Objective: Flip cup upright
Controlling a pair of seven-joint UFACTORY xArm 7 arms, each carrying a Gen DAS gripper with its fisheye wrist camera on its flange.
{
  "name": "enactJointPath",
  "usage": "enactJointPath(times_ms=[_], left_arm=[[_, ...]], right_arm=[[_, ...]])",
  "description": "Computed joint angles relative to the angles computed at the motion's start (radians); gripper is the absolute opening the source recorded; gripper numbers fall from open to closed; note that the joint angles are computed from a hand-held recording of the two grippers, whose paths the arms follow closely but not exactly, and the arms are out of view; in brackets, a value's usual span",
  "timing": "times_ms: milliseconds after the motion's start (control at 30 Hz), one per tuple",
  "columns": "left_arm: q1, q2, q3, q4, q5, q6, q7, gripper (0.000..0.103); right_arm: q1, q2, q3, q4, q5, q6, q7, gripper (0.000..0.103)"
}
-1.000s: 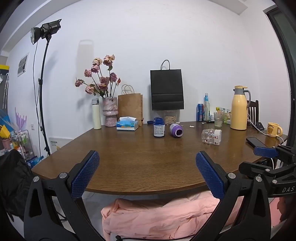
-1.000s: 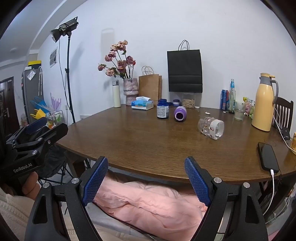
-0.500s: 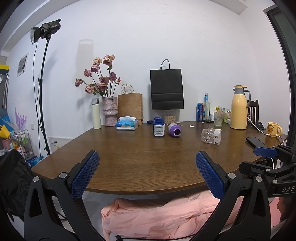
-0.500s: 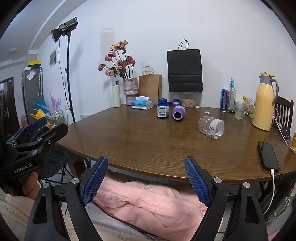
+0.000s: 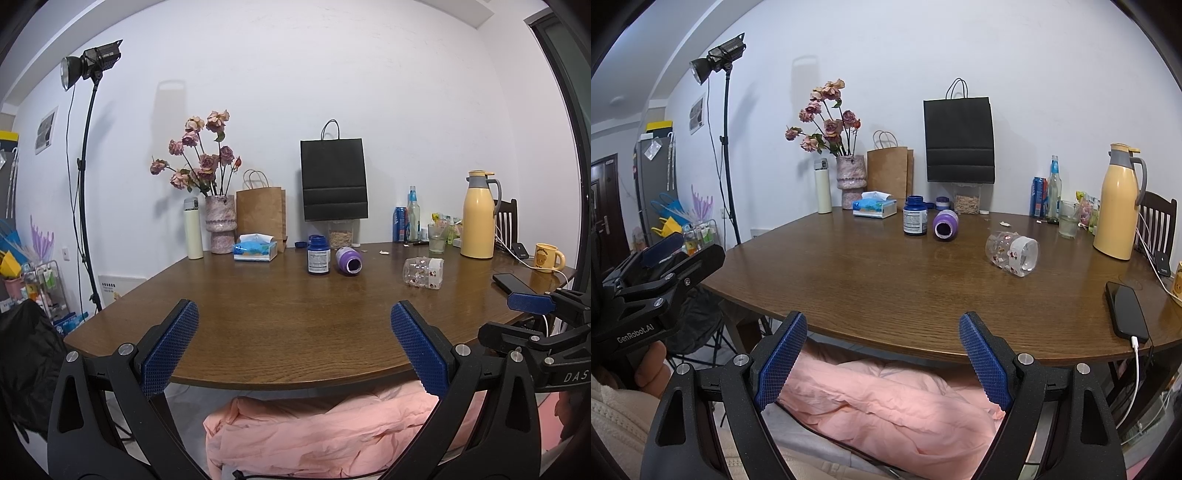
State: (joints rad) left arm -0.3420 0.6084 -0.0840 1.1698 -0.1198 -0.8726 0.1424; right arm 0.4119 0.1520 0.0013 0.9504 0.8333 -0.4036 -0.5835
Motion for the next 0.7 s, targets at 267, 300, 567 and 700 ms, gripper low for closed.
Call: enactJointPath(times_ms=[267, 300, 567, 700], left_arm=[[-0.004, 0.012, 0.000, 0.014, -0.005, 0.001, 0.003, 0.103], [-0.004, 0.012, 0.000, 0.014, -0.006, -0.001, 0.004, 0.103], [0.002, -0.004, 0.000, 0.000, 0.001, 0.005, -0.001, 0.103], [0.003, -0.005, 0.000, -0.001, 0.002, 0.006, -0.001, 0.103]], right_arm=[[0.006, 0.003, -0.003, 0.006, 0.011, 0.002, -0.009, 0.089], [0.006, 0.003, -0.003, 0.007, 0.011, 0.002, -0.009, 0.089], [0.013, 0.006, -0.006, 0.013, 0.024, 0.004, -0.019, 0.089], [0.014, 0.007, -0.007, 0.014, 0.024, 0.003, -0.019, 0.089]])
